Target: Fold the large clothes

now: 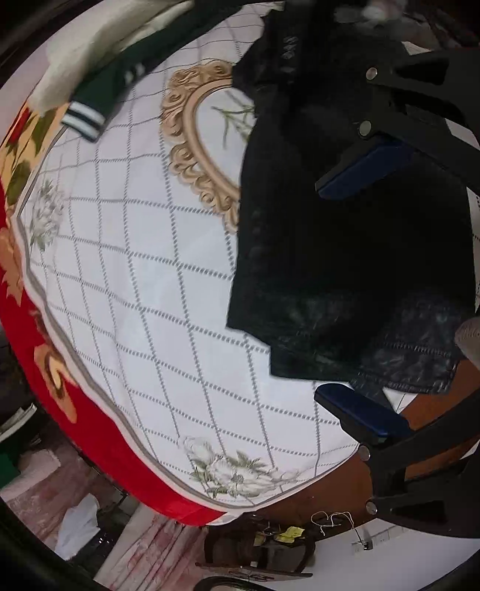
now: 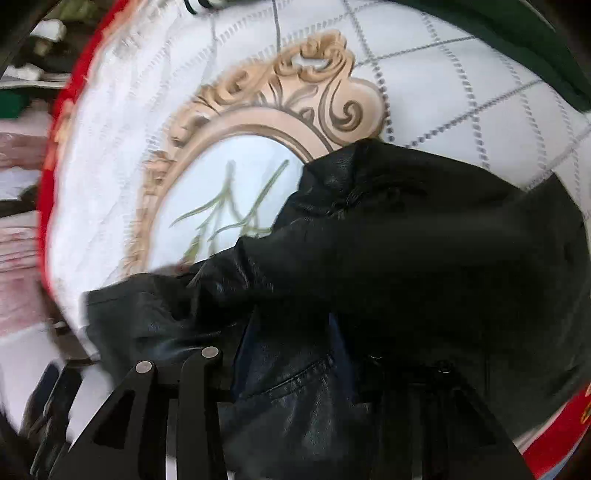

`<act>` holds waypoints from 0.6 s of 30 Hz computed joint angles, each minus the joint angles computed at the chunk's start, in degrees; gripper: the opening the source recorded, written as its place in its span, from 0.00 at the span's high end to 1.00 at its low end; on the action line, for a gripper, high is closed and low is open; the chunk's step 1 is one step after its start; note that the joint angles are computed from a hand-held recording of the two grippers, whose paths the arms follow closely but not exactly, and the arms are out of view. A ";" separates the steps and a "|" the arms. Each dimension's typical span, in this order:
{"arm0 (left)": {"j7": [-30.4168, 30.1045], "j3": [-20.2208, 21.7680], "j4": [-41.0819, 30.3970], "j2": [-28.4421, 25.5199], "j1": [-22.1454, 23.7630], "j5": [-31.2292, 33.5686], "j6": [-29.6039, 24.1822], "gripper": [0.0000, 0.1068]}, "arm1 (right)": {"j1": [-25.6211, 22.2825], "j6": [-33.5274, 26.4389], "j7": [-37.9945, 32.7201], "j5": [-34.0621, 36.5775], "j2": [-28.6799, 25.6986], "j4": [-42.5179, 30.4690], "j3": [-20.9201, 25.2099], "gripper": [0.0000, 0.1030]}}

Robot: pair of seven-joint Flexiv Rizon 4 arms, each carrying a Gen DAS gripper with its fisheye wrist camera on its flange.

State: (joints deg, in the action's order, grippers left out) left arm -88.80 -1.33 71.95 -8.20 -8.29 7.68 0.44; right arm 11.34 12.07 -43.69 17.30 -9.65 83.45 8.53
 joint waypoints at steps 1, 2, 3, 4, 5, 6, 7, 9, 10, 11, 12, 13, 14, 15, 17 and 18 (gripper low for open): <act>0.30 -0.21 0.37 0.15 -0.30 0.10 0.43 0.04 | 0.30 -1.57 0.27 -0.27 -0.63 -1.17 -0.20 0.61; 0.41 -0.47 0.51 0.27 -0.65 0.17 0.45 0.04 | 1.78 -2.64 0.76 0.60 -0.51 -1.64 -2.20 0.61; 0.18 -0.75 0.41 0.06 -0.88 -0.43 0.73 0.04 | 4.86 -2.36 0.87 2.04 0.37 -1.04 -6.02 0.61; 0.14 -0.93 0.42 0.12 -1.03 -1.34 0.94 0.04 | 7.53 -1.30 0.64 3.86 1.82 0.14 -9.58 0.61; 0.40 -1.16 0.31 0.08 -1.23 -2.02 1.03 0.04 | 8.64 1.72 0.06 5.56 4.49 2.70 -11.33 0.61; 0.96 -1.65 0.37 -0.09 -1.72 -2.67 1.49 0.04 | 8.38 6.61 -0.08 6.37 7.73 6.44 -11.21 0.60; 1.56 -1.93 0.55 -0.24 -2.13 -3.01 1.89 0.04 | 6.55 12.44 0.48 6.48 11.72 11.07 -9.27 0.59; 2.48 -2.67 0.83 -0.99 -3.27 -3.39 2.80 0.04 | 0.69 19.06 6.79 4.13 19.72 18.95 -3.85 0.44; 2.59 -2.84 0.82 -1.43 -3.74 -3.42 3.22 0.04 | -3.31 19.72 12.71 1.05 23.72 22.61 -0.67 0.38; 2.65 -3.16 0.88 -2.12 -4.39 -3.46 3.94 0.04 | -7.31 19.21 16.84 0.09 27.72 25.80 2.03 0.32; 2.64 -3.26 0.90 -2.67 -4.88 -3.44 4.62 0.04 | -9.71 19.95 20.00 -0.45 31.72 29.70 3.31 0.31; 2.49 -3.39 1.06 -3.37 -5.66 -2.45 5.76 0.04 | -10.51 20.87 22.15 -0.49 34.70 32.91 3.85 0.31; 2.39 -3.49 0.91 -4.35 -6.52 -0.93 6.39 0.04 | -10.42 20.21 26.57 -1.32 38.70 36.93 3.30 0.31; 2.33 -3.47 0.58 -5.36 -7.10 -0.12 6.32 0.04 | -8.73 20.73 28.70 -0.79 41.92 40.61 1.54 0.31; 1.39 -3.18 -0.41 -7.71 -7.66 -0.23 5.13 0.04 | -3.80 28.36 32.93 2.44 47.60 49.62 -2.83 0.31; 0.81 -2.88 -0.42 -8.06 -7.53 -1.36 5.08 0.04 | -1.50 35.38 33.35 3.63 48.61 53.41 -3.73 0.31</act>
State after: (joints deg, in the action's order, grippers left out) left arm -87.99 -4.21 71.54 -16.25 -15.82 6.32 5.52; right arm 9.84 47.44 -10.34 20.94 38.96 136.86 4.80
